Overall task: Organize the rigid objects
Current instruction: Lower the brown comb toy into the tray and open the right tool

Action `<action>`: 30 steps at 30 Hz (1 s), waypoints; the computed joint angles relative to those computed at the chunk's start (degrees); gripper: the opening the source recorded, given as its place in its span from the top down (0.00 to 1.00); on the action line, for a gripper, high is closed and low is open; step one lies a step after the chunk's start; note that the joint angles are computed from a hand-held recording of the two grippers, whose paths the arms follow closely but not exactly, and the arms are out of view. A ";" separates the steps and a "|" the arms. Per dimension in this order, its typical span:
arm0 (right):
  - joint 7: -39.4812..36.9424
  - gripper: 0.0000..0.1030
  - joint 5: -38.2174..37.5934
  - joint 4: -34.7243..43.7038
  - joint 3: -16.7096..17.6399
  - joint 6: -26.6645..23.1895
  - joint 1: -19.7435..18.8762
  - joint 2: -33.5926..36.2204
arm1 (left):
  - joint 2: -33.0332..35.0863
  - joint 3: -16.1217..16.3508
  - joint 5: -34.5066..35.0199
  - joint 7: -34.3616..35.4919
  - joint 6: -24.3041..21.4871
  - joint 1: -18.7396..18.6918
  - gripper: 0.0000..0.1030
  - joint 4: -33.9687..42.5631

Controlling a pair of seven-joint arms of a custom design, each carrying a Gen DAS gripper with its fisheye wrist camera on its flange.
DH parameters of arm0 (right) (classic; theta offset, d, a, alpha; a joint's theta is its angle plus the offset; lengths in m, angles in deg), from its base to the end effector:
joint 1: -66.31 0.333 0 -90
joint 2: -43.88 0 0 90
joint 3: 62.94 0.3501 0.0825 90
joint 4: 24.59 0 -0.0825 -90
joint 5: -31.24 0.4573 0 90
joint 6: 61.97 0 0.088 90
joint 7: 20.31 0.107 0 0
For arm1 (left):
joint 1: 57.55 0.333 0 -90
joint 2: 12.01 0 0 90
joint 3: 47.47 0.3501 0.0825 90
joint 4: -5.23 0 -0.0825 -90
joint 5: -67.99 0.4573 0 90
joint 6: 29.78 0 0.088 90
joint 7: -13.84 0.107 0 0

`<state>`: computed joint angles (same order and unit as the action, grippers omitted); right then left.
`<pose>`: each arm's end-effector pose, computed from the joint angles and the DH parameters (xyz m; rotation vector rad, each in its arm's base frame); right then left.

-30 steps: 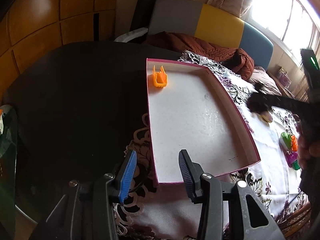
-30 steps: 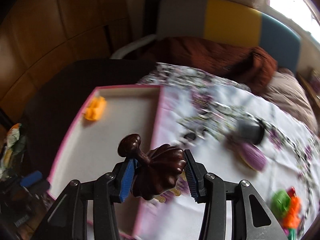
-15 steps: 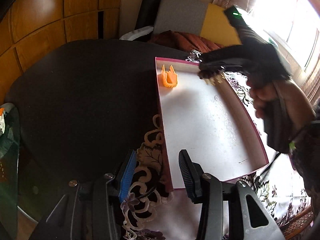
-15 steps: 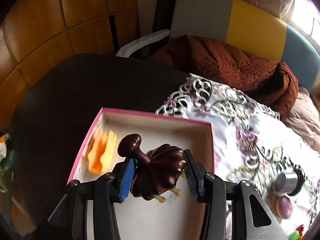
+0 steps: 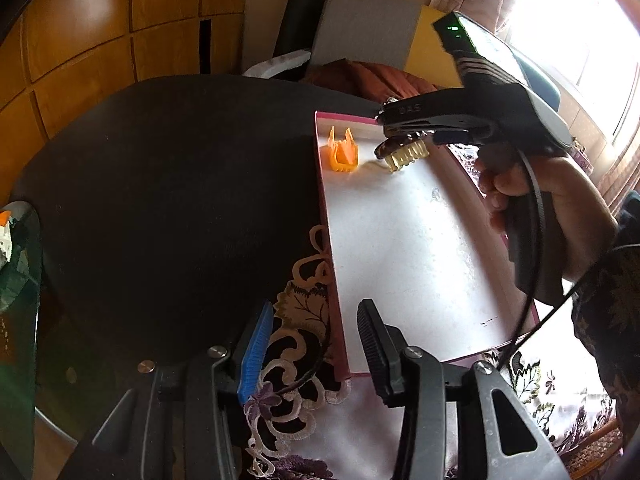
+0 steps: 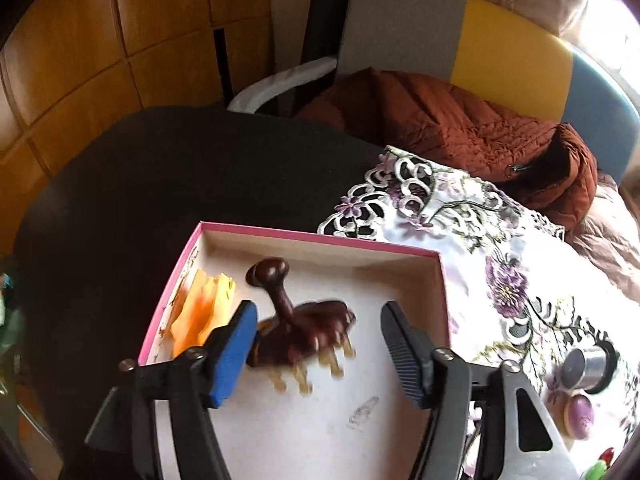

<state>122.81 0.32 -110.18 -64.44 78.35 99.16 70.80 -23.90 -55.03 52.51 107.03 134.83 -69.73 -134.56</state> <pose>0.6933 0.4264 0.4556 -1.8172 1.8890 -0.6378 0.5256 -0.1741 0.4414 -1.7679 2.0959 -0.8317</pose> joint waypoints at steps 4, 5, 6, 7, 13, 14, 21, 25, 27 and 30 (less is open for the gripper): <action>2.87 0.33 -2.60 -4.72 -0.54 1.64 0.60 -3.82 | -1.24 -0.24 0.49 -0.35 0.49 -0.26 0.57 -0.81; 4.00 0.31 -3.49 -6.75 -0.54 2.72 0.60 -5.38 | -1.43 -0.14 0.42 -0.20 0.55 -0.48 0.57 -0.92; 4.60 0.29 -4.03 -7.99 -0.33 3.37 0.35 -6.31 | -1.66 -0.13 0.51 -0.18 0.58 -0.58 0.57 -1.05; 5.55 0.29 -4.89 -9.54 -0.21 3.78 0.29 -7.55 | -1.93 -0.20 0.70 -0.29 0.72 -0.63 0.57 -1.24; 10.52 0.29 -10.21 -18.00 1.63 5.35 -1.09 -14.37 | -2.87 -0.33 1.50 -0.61 1.00 -1.17 0.57 -1.90; 11.28 0.29 -11.10 -19.33 2.04 5.50 -1.45 -15.45 | -3.06 -0.44 1.74 -0.80 1.11 -1.23 0.57 -2.08; 16.85 0.28 -17.13 -28.66 5.45 4.23 -4.62 -23.58 | -3.22 -0.23 2.44 -0.63 1.31 -2.09 0.57 -1.98; 19.25 0.28 -18.75 -33.74 7.57 3.03 -6.88 -28.06 | -3.59 -0.54 3.08 -0.58 1.49 -2.22 0.57 -2.18; 20.07 0.28 -19.06 -35.94 8.63 2.28 -8.01 -30.15 | -3.61 -0.67 3.42 -0.54 1.71 -2.34 0.57 -2.14; 20.36 0.27 -19.06 -39.34 10.00 0.53 -9.69 -33.69 | -3.77 -0.45 3.30 0.33 1.94 -3.05 0.57 -2.08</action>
